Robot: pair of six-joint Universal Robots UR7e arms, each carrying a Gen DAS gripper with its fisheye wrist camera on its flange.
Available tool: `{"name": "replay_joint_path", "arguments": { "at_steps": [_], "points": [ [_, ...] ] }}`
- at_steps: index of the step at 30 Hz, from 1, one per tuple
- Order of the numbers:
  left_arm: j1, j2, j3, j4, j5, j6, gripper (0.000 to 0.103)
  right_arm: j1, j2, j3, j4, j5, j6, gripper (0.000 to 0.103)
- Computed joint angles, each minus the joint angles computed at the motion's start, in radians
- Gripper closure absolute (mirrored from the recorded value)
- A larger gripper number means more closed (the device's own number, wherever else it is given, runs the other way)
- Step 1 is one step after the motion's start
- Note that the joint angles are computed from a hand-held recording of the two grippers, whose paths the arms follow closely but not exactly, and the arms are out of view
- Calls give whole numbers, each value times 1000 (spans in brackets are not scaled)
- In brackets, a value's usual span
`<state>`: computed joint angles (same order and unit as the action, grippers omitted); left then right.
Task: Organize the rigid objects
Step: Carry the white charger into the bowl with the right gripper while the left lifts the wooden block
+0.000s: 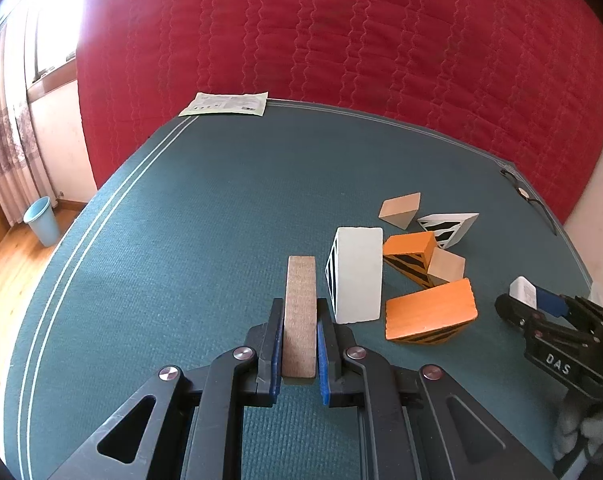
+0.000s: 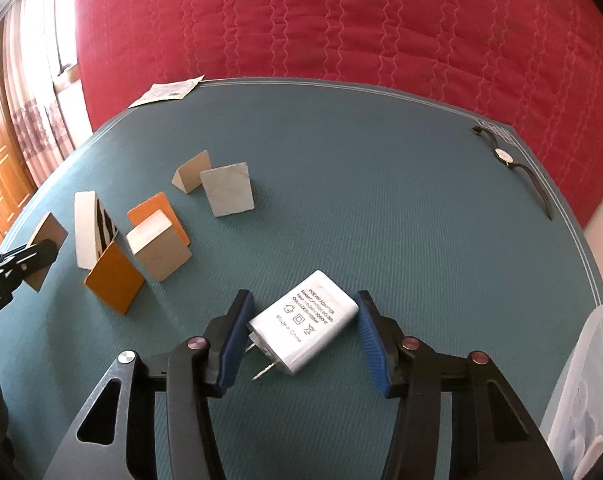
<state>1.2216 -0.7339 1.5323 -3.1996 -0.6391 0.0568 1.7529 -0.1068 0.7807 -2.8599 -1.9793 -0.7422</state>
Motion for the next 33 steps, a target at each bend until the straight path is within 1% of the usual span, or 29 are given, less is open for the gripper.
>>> {"name": "replay_joint_path", "arguments": {
  "at_steps": [8, 12, 21, 27, 33],
  "points": [
    [-5, 3, 2, -12, 0, 13, 89, -6, -91, 170, -57, 29, 25, 51],
    [-9, 7, 2, -22, 2, 23, 89, -7, -153, 282, -107, 57, 30, 51],
    [-27, 9, 19, -56, 7, 50, 89, -16, -264, 475, -210, 104, 39, 51],
    [-41, 11, 31, -74, 11, 70, 89, -26, -318, 549, -270, 119, 42, 51],
    [-55, 19, 40, -91, 14, 93, 89, -39, -352, 592, -308, 117, 49, 51]
  ]
}}
